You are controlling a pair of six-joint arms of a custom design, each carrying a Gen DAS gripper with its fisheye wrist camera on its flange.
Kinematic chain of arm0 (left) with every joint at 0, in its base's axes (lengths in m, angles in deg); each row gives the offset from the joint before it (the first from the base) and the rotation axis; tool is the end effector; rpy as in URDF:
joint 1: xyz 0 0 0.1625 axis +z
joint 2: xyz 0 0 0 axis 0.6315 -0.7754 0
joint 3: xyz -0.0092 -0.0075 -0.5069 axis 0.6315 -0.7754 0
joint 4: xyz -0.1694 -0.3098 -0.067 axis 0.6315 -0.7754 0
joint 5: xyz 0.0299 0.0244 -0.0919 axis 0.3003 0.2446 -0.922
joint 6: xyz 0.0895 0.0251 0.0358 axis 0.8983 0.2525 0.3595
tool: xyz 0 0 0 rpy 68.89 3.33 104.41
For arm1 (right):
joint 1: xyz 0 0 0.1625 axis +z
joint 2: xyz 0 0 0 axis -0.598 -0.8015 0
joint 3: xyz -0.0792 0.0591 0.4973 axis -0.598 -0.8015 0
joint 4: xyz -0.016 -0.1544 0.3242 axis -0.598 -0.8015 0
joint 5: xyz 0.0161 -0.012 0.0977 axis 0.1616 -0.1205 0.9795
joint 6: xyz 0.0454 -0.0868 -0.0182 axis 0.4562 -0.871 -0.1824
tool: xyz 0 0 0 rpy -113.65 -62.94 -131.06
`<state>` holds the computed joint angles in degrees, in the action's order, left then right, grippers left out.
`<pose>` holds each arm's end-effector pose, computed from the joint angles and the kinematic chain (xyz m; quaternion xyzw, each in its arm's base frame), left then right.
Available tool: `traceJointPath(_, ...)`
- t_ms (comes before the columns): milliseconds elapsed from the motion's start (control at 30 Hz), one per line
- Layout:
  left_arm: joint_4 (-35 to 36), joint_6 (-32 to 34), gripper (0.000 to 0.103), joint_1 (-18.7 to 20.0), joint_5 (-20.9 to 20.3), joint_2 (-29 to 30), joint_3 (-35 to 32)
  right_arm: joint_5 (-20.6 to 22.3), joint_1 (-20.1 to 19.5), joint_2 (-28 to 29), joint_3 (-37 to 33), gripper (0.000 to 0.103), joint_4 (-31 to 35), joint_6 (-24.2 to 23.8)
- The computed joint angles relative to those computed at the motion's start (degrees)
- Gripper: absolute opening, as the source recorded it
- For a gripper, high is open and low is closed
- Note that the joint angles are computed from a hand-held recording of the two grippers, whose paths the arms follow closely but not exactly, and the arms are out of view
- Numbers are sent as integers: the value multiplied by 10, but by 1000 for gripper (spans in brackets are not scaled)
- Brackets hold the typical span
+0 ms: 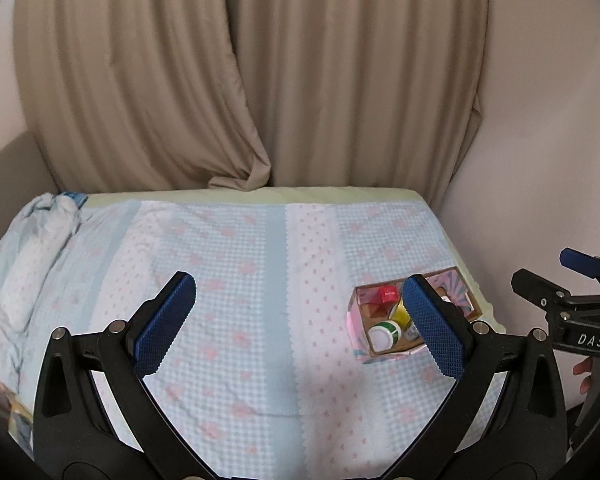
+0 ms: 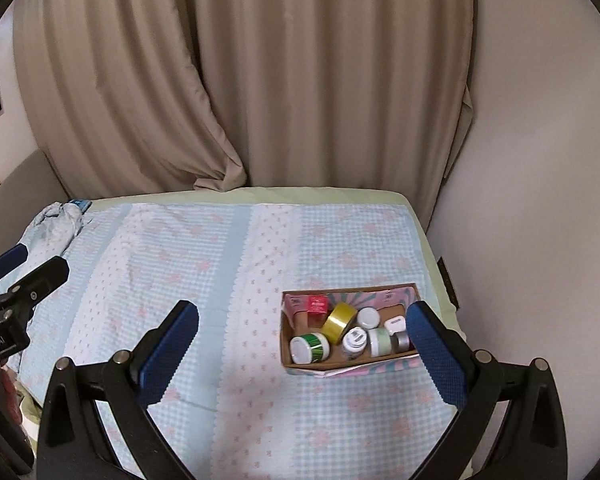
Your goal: Organize rigid objects
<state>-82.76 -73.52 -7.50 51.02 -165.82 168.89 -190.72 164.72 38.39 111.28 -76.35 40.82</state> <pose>-0.3083 -0.4585 0.4934 -0.0200 0.7895 -0.4714 0.3926 0.5174 -0.5408 0.2275 0.3746 -0.8464 0.2784 0.2565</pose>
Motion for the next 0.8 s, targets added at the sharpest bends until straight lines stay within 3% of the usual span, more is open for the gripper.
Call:
traceJointPath(133, 42, -49, 103, -18, -14, -14, 10, -1, 5, 0, 11, 103, -17, 6)
traceJointPath(800, 74, -66, 103, -23, -6, -26, 9, -9, 18, 0, 27, 103, -55, -2)
